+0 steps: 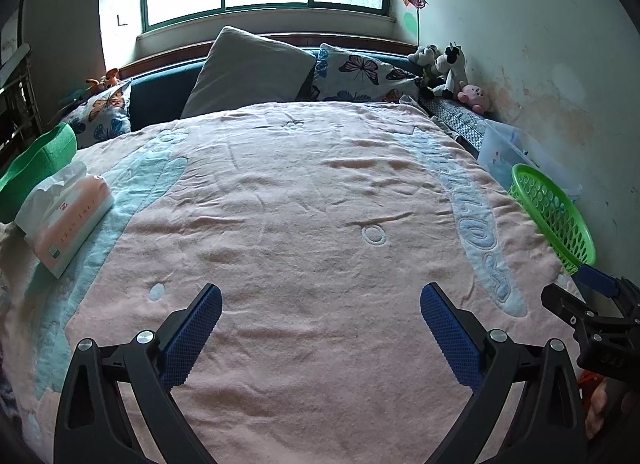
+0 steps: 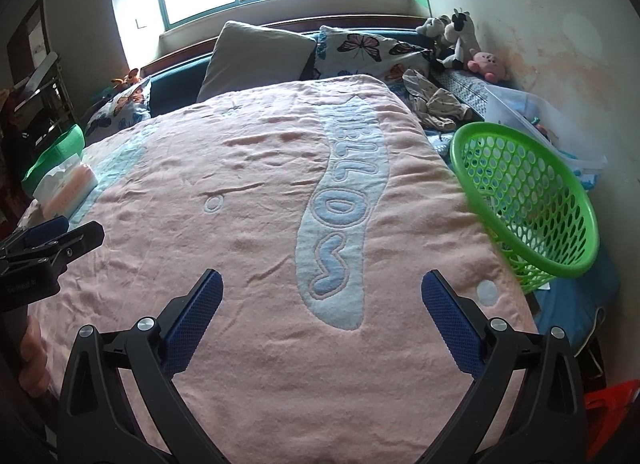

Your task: Collect trash

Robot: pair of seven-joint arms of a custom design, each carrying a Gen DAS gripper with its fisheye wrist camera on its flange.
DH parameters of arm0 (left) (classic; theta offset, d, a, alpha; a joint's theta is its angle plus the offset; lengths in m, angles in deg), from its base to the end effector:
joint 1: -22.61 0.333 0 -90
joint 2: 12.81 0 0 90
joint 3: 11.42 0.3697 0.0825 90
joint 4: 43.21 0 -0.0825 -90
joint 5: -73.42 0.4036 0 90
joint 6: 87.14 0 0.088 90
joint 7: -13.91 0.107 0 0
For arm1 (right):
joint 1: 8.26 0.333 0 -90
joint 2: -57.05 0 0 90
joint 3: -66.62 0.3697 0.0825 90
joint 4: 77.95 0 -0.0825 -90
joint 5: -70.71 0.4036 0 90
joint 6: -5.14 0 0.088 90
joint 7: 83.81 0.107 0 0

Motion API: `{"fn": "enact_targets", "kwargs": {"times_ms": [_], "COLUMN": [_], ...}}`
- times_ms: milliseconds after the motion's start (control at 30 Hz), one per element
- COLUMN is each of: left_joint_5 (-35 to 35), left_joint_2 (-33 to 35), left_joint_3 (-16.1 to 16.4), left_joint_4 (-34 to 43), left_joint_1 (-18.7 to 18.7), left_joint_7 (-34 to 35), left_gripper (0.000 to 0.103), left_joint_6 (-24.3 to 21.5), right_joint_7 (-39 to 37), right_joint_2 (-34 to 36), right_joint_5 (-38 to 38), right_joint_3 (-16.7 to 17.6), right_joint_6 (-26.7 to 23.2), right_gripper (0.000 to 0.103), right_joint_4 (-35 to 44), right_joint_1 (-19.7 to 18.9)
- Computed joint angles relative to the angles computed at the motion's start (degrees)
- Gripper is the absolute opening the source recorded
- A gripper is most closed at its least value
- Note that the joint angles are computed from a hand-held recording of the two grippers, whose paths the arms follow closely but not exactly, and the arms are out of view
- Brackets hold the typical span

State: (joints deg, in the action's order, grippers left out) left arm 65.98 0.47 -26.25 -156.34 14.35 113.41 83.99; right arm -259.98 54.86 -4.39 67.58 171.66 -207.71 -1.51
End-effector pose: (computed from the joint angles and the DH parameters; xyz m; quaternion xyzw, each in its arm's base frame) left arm 0.6301 -0.2437 0.4903 -0.5029 0.7733 -0.3367 0.1890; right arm 0.5339 0.1315 0.4613 -0.5365 0.7296 -0.3035 0.2962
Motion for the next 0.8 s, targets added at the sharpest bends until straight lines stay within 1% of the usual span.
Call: {"fn": "enact_targets", "kwargs": {"times_ms": [33, 267, 333, 533, 633, 800], "left_joint_5": [-0.53, -1.42, -2.38, -1.45, 0.73, 0.45], "left_joint_2": [-0.06, -0.36, -0.37, -0.28, -0.2, -0.24], "left_joint_3": [-0.49, -1.07, -1.8, -1.23, 0.04, -1.32], "left_joint_4": [-0.03, -0.08, 0.01, 0.24, 0.25, 0.26], "left_joint_1": [0.39, 0.37, 0.75, -0.62, -2.13, -1.46], "left_joint_7": [0.51, 1.22, 2.17, 1.9, 0.36, 1.18], "left_gripper": [0.096, 0.096, 0.096, 0.096, 0.096, 0.096], "left_joint_6": [-0.13, 0.3, 0.35, 0.6, 1.57, 2.03], "right_joint_7": [0.14, 1.55, 2.32, 3.7, 4.05, 4.65], "right_joint_2": [-0.07, -1.33, -1.86, -3.02, -3.42, -3.97], "right_joint_5": [-0.21, -1.57, -2.19, -3.38, -3.88, -4.29], "right_joint_3": [0.0, 0.32, 0.41, 0.92, 1.22, 1.36], "right_joint_6": [-0.02, -1.08, -1.33, -2.8, -3.93, -4.64], "right_gripper": [0.099, 0.099, 0.099, 0.099, 0.099, 0.099], "right_joint_4": [-0.04, -0.84, -1.15, -1.67, -1.82, -2.11], "right_joint_1": [0.0, -0.19, -0.37, -0.69, -0.66, -0.74]}}
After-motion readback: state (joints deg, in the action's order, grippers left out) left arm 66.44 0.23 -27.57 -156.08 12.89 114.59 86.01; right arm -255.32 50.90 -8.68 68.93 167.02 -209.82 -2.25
